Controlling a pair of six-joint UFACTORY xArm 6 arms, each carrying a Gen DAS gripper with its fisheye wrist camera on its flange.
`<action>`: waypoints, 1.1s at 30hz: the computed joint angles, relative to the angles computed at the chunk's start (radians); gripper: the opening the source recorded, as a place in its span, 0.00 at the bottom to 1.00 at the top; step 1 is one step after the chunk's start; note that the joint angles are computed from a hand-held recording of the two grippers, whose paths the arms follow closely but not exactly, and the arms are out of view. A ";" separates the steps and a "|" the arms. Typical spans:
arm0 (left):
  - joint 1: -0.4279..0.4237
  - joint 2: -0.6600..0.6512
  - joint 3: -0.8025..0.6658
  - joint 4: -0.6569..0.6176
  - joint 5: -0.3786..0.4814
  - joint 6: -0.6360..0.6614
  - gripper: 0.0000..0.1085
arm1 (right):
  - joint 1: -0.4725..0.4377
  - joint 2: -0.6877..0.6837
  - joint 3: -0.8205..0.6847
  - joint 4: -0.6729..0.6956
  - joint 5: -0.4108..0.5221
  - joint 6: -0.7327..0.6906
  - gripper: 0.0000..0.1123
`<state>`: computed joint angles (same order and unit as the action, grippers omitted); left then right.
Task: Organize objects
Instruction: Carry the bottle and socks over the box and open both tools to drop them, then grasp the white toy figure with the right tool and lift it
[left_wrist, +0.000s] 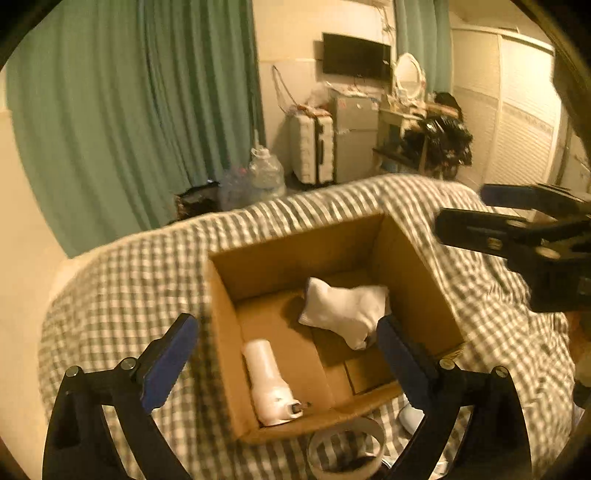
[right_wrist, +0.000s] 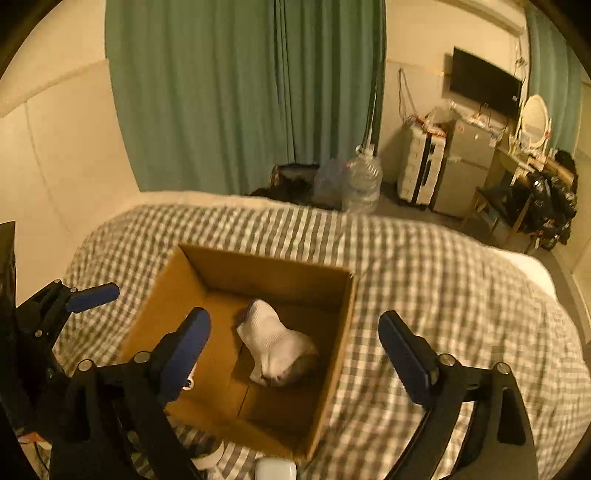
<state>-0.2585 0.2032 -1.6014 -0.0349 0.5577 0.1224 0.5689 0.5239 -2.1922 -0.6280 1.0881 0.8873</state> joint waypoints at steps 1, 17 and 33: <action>0.003 -0.031 0.022 0.013 -0.002 -0.021 0.93 | 0.011 -0.019 0.006 -0.014 0.008 0.004 0.85; -0.010 -0.531 0.495 0.299 0.094 -0.323 0.95 | 0.307 -0.274 0.227 -0.197 0.242 0.071 0.87; -0.053 -0.769 0.907 0.437 0.069 -0.532 0.95 | 0.379 -0.333 0.662 0.055 -0.030 0.242 0.87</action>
<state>-0.3113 -0.5657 -0.6943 0.4019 0.6272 -0.4095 0.9476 0.1911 -1.5306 -0.5729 1.0585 1.1293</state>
